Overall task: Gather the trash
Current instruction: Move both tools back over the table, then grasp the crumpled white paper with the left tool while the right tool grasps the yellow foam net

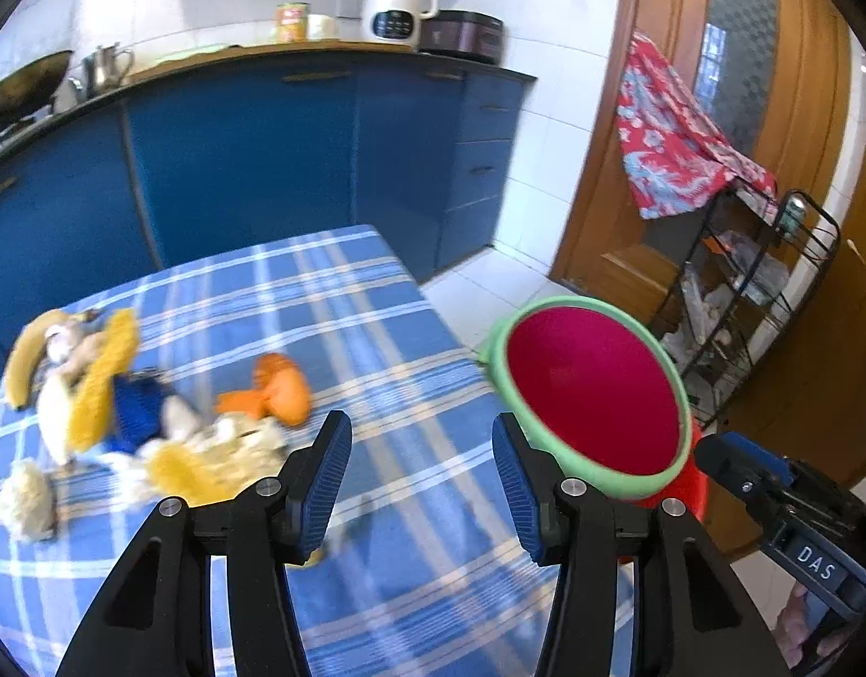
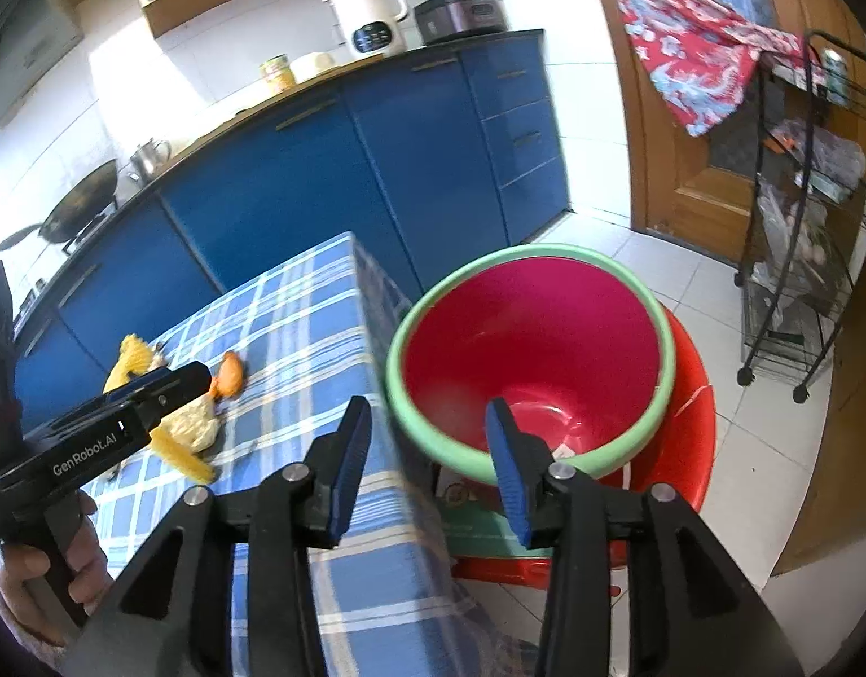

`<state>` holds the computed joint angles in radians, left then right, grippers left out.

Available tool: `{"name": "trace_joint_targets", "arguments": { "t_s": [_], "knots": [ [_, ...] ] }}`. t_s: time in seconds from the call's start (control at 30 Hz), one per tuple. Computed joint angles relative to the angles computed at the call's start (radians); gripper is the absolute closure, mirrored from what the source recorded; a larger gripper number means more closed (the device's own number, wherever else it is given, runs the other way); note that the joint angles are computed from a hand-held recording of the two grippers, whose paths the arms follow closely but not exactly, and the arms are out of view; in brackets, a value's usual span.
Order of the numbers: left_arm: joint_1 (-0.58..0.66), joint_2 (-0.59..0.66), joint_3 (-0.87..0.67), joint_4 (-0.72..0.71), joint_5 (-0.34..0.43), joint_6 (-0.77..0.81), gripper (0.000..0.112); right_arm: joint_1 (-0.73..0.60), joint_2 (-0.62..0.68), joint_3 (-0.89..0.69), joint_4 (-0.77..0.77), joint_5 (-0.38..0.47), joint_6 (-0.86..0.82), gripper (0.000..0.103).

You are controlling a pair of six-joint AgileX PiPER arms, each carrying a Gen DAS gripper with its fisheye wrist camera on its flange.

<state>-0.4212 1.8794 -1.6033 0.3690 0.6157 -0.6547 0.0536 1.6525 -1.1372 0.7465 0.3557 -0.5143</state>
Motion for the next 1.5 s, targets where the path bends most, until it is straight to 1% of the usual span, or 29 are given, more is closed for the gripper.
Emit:
{"name": "trace_joint_targets", "arguments": {
  "t_s": [0.13,0.37,0.5,0.6,0.83,0.93,1.03,1.1,1.17,1.37,1.5],
  "knots": [
    [0.019,-0.08,0.105,0.064,-0.02,-0.071,0.058,0.044,-0.017,0.01,0.014,-0.006,-0.016,0.055],
    [0.073,-0.188,0.238,0.119,-0.029,-0.147,0.058,0.14,-0.013,-0.008,-0.049,-0.017,0.06,0.054],
    [0.109,-0.236,0.298,0.134,-0.038,-0.165,0.058,0.178,-0.005,-0.022,-0.085,-0.016,0.096,0.052],
    [0.144,-0.267,0.342,0.136,-0.057,-0.167,0.058,0.212,0.008,-0.038,-0.149,-0.026,0.163,0.046],
    [0.235,-0.324,0.426,0.138,-0.079,-0.179,0.057,0.292,0.061,-0.097,-0.237,-0.013,0.266,0.046],
    [0.283,-0.34,0.457,0.125,-0.09,-0.168,0.057,0.322,0.089,-0.125,-0.278,-0.008,0.307,0.044],
    [0.332,-0.35,0.489,0.128,-0.099,-0.164,0.056,0.36,0.12,-0.155,-0.376,-0.009,0.403,0.041],
    [0.368,-0.348,0.507,0.144,-0.104,-0.181,0.048,0.382,0.145,-0.179,-0.42,-0.001,0.445,0.039],
    [0.396,-0.342,0.521,0.171,-0.107,-0.217,0.046,0.402,0.175,-0.208,-0.448,0.01,0.471,0.038],
    [0.487,-0.303,0.535,0.12,-0.133,-0.19,0.046,0.431,0.244,-0.279,-0.439,0.046,0.468,0.038],
    [0.524,-0.275,0.539,0.092,-0.156,-0.174,0.046,0.445,0.282,-0.326,-0.46,0.059,0.489,0.038]
  ]
}}
